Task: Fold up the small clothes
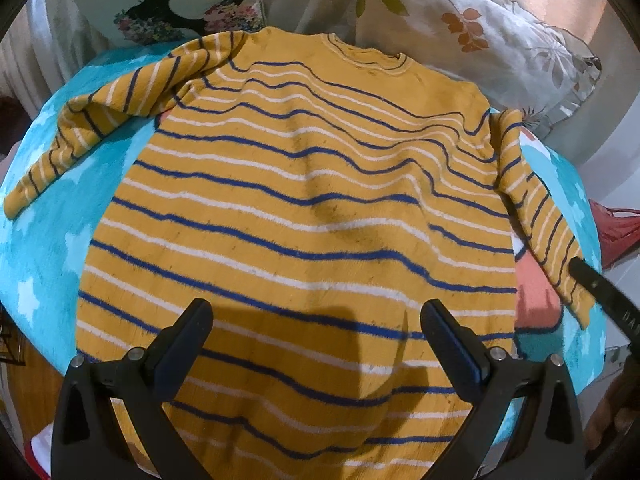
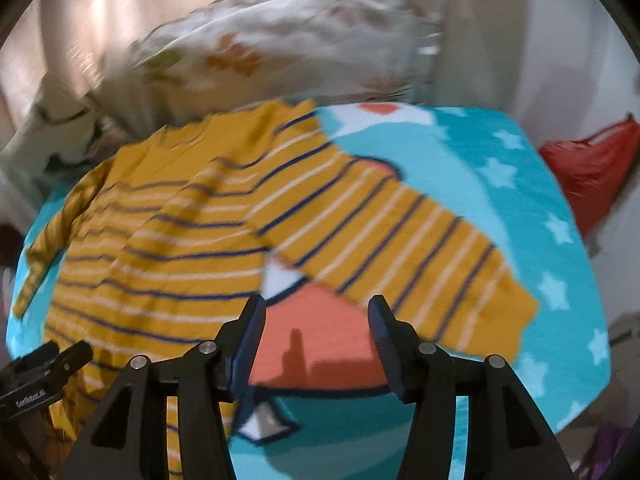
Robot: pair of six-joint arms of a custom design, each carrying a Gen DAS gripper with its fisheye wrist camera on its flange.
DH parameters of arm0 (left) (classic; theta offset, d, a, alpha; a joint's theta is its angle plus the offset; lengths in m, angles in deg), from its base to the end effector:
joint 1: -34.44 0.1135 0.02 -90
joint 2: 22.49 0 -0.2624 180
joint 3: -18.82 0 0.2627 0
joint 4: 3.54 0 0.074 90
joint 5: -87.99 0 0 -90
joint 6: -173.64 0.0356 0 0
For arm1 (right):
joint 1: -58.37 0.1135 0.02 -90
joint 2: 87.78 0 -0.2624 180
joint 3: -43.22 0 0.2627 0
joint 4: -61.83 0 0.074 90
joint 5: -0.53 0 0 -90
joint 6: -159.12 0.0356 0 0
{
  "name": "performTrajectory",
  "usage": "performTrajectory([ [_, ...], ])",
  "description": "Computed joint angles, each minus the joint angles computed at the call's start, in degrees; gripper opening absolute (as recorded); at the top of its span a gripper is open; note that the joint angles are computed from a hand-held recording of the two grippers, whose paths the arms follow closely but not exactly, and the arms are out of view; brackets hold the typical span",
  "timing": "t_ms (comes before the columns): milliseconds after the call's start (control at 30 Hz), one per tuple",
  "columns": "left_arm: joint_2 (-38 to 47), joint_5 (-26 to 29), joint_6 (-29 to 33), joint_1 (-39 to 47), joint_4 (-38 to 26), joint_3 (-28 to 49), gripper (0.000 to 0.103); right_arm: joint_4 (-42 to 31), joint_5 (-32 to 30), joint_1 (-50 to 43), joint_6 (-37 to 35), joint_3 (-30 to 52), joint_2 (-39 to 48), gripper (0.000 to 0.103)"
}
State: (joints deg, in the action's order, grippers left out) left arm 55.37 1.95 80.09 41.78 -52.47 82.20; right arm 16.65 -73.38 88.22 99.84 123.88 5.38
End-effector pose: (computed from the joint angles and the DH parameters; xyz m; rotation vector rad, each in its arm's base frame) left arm 0.2663 0.0318 0.2064 -0.2321 2.6647 -0.0715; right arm 0.3074 0.1650 0.2272 0.1222 2.5164 0.0606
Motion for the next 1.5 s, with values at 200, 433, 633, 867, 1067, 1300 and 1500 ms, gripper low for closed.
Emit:
performTrajectory([
  [200, -2.10, 0.70, -0.42, 0.33, -0.12, -1.40, 0.103, 0.37, -0.82, 3.22, -1.03, 1.17, 2.56, 0.059],
  [433, -2.05, 2.60, -0.54, -0.67, -1.13, -0.52, 0.103, 0.72, -2.10, 3.46, -2.58, -0.67, 1.42, 0.060],
  [633, -1.99, 2.16, -0.63, -2.36, -1.76, 0.00, 0.103, 0.79, -2.57, 2.96, -3.41, -2.03, 0.26, 0.062],
  [867, -2.84, 1.35, -0.17, -3.61, -1.83, -0.14, 0.103, 1.06, -2.52, 2.95, -2.84, -2.85, -0.45, 0.065],
  [1067, -3.87, 1.24, -0.69, -4.38, -2.23, -0.44, 0.103, 1.60, -2.62, 2.96, -2.96, -3.66, -1.10, 0.066],
  [1300, -4.76, 1.65, 0.26, -3.53, -2.83, -0.94, 0.103, 1.79, -2.84, 3.20, -1.61, -4.35, -1.27, 0.068],
  [1500, -4.74, 2.76, 2.59, -1.89, -2.77, -0.40, 0.103, 1.27, -1.44, 5.24, -0.65, -1.94, 0.44, 0.069],
])
